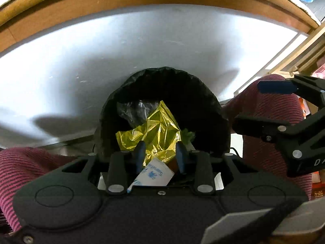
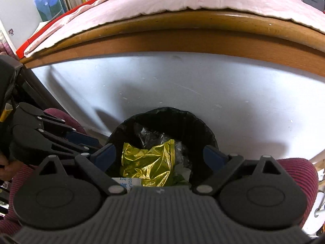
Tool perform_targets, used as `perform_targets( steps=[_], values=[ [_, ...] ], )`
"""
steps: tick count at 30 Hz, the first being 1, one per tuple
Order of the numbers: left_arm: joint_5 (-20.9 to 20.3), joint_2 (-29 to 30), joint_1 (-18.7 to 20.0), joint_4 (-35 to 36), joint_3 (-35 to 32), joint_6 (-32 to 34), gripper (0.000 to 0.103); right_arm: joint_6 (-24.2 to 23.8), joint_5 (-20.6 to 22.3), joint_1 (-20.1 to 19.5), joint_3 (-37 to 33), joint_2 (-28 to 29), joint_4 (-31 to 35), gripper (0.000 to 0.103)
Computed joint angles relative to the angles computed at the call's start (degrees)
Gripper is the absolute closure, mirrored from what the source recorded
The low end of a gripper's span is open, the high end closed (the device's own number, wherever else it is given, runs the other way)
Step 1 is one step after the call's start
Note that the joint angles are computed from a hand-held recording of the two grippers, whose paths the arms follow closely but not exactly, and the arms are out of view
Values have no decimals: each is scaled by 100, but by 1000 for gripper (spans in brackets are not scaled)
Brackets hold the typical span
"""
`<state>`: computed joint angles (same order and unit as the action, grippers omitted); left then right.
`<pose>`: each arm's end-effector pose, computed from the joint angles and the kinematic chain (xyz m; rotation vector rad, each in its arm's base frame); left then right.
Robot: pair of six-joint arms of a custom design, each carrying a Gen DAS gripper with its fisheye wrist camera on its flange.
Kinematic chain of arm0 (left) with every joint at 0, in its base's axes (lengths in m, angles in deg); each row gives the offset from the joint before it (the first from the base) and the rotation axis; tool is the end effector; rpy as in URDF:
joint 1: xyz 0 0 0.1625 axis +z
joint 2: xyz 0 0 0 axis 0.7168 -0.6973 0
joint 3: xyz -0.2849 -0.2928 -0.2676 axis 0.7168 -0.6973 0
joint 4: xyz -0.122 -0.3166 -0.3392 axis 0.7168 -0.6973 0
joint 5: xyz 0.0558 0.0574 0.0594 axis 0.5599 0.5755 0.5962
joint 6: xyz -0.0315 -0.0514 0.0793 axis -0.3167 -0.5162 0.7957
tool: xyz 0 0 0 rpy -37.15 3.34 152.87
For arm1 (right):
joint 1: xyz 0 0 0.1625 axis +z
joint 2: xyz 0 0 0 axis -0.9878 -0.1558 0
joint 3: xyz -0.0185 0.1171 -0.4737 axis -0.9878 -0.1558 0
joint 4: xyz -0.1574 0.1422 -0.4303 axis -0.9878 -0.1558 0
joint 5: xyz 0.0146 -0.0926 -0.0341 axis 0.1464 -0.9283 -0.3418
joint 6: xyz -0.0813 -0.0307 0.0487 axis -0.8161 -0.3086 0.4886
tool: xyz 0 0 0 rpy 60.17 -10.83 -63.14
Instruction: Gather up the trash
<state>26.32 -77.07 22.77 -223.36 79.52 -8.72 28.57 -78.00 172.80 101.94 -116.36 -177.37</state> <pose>-0.1002 -0.7719 0.0737 0.5983 2.4853 -0.1938 0.1241 -0.7696 0.0760 0.5058 -2.5843 0.6383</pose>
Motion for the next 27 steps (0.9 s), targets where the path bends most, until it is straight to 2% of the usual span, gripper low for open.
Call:
perform_targets(
  steps=[7, 14, 16, 18, 24, 27],
  values=[
    [160, 16, -38, -172, 50, 69, 50, -8, -28, 12, -1, 2, 9, 6],
    [222, -15, -68, -258, 107, -58, 41, 110, -156, 22, -25, 27, -33, 3],
    [239, -23, -68, -232, 113, -163, 32, 143, -157, 15, -15, 22, -75, 2],
    [276, -29, -73, -207, 120, -246, 28, 145, -167, 13, -8, 19, -84, 1],
    [375, -13, -83, -153, 141, -390, 26, 205, -170, 10, -13, 19, 26, 0],
    [327, -24, -71, -119, 142, -514, 22, 289, -179, 2, -23, 19, 122, 0]
  ],
)
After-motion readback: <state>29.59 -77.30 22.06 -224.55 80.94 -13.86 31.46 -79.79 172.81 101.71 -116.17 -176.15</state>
